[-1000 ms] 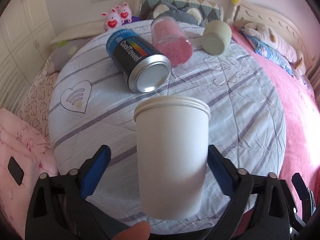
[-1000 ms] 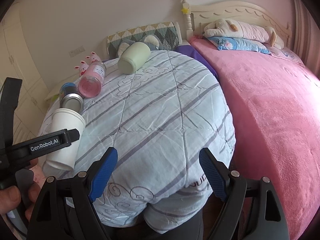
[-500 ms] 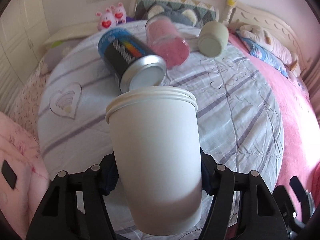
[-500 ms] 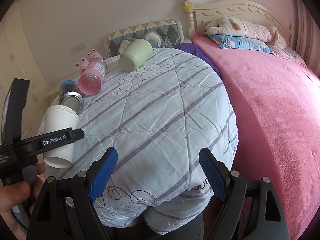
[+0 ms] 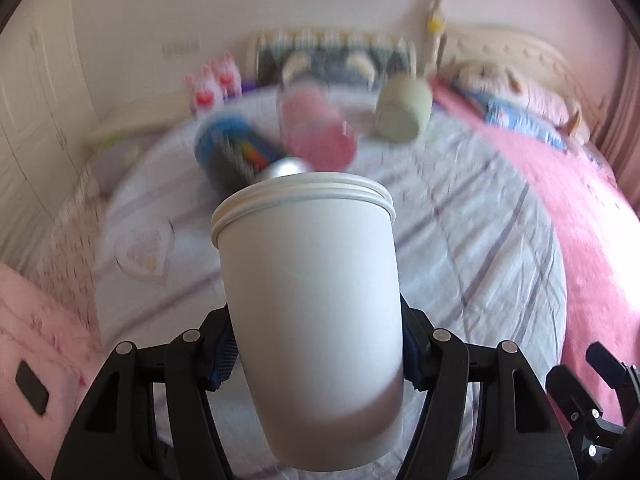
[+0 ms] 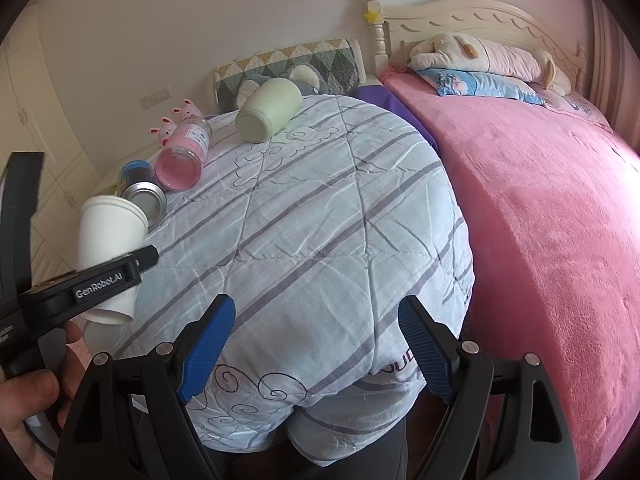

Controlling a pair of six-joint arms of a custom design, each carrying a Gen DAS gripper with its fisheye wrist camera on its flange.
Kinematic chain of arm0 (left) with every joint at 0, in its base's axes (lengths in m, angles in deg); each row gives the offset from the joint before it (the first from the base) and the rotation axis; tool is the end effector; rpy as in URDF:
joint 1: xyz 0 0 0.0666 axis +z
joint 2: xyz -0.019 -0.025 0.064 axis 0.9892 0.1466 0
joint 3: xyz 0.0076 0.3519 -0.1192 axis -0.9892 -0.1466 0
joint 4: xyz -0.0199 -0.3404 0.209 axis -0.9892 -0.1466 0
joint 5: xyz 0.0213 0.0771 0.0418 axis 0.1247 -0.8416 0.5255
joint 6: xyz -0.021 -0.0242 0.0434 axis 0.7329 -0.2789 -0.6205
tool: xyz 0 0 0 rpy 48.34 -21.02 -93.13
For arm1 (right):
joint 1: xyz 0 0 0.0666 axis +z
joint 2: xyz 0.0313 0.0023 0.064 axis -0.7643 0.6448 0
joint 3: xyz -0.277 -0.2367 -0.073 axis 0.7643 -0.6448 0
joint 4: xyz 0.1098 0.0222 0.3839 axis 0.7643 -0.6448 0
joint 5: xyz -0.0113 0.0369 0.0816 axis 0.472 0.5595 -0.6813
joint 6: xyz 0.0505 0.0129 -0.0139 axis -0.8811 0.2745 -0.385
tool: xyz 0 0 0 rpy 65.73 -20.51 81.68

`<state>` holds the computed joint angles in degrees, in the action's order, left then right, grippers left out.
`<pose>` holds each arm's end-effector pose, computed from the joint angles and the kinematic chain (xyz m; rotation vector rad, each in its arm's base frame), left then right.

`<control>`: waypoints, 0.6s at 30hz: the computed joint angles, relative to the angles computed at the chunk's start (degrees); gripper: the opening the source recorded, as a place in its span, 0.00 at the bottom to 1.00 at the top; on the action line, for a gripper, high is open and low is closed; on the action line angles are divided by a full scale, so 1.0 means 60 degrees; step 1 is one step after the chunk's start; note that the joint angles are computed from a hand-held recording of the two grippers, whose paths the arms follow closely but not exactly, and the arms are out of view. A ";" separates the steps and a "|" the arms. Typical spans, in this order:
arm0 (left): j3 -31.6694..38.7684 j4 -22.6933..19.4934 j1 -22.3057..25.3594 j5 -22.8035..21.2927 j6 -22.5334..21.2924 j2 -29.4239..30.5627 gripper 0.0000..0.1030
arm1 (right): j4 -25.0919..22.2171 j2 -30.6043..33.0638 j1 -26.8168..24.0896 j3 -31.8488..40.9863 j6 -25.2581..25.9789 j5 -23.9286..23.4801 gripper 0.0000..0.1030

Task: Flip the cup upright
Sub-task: 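Lift the white cup with the left gripper and rotate its rim upward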

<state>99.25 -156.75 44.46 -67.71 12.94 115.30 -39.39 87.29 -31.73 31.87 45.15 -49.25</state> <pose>0.4134 -0.2949 0.5209 0.0109 2.3573 -0.0141 0.3546 0.1096 0.5509 0.2113 2.3878 0.1623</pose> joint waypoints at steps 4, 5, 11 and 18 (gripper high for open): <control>-0.1291 0.2325 -0.0361 -0.1403 -0.1103 -0.0661 0.64 | -0.0016 -0.0052 -0.0031 -0.0094 -0.0046 -0.0009 0.82; -0.1554 0.2764 -0.0404 -0.1588 -0.1296 -0.0762 0.64 | -0.0028 -0.0063 -0.0035 -0.0108 -0.0056 -0.0012 0.82; -0.2705 0.4293 -0.0585 -0.2115 -0.1957 -0.1056 0.64 | -0.0117 -0.0147 -0.0036 -0.0226 -0.0103 0.0044 0.82; -0.3464 0.5625 -0.0828 -0.2652 -0.2685 -0.1389 0.64 | -0.0215 -0.0096 0.0103 -0.0162 -0.0114 0.0177 0.82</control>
<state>78.47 -122.99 39.50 -83.63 -3.18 106.96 -40.68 86.71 -31.11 30.90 44.46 -48.19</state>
